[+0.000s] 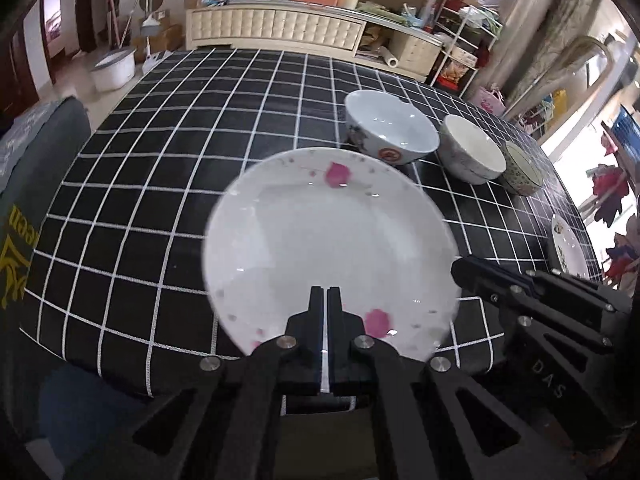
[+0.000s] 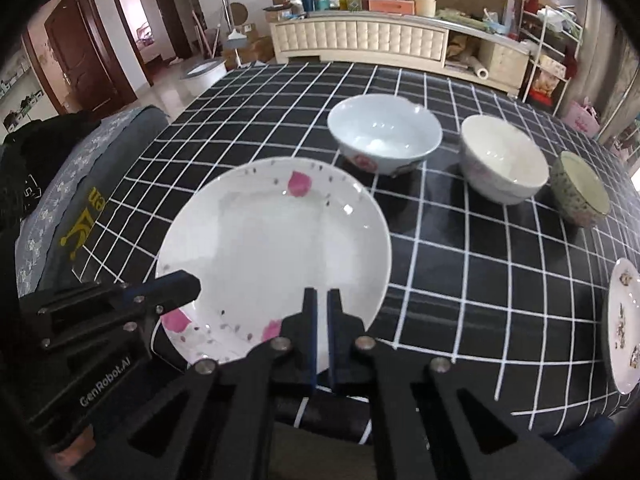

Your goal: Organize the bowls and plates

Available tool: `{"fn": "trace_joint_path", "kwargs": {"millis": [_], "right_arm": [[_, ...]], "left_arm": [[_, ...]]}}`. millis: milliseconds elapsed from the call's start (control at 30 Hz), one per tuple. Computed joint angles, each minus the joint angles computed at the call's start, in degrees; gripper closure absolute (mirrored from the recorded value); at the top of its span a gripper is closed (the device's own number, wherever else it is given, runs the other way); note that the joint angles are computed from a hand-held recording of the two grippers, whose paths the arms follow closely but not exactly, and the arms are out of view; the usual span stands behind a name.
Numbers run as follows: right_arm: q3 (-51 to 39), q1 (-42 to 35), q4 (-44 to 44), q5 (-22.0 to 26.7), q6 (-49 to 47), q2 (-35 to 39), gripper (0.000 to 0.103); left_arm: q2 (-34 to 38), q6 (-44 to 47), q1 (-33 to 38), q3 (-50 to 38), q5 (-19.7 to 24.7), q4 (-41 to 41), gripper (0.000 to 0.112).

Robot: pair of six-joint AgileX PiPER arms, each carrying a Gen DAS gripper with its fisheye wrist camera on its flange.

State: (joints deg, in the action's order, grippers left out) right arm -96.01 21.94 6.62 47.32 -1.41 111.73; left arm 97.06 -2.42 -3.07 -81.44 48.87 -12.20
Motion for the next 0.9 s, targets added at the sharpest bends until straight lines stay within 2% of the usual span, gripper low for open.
{"fn": "trace_joint_path", "kwargs": {"millis": [467,533,600,733,833,900], "right_arm": [[-0.8,-0.77,0.54,0.25,-0.4,-0.6,0.096],[-0.25,-1.17,0.94,-0.03,-0.65,-1.38,0.096],[0.12,-1.76,1.62,0.03,-1.1,-2.06,0.096],[1.35,-2.93,2.53,0.05,-2.04,-3.77,0.094],[3.06,-3.69,2.17,-0.81,-2.53,-5.7,0.082],[4.45,-4.61,2.21,-1.64,-2.93,-7.4,0.064]], "left_arm": [[1.03,0.67,1.61,-0.2,0.18,-0.39,0.111],[0.7,-0.1,1.39,-0.68,0.83,0.34,0.107],[-0.01,-1.11,1.08,-0.86,0.95,1.3,0.093],[-1.64,-2.66,-0.17,-1.28,1.26,3.17,0.091],[-2.61,-4.6,-1.71,-2.0,1.83,5.5,0.081],[-3.03,-5.69,-2.72,-2.83,2.44,6.37,0.076]]}}
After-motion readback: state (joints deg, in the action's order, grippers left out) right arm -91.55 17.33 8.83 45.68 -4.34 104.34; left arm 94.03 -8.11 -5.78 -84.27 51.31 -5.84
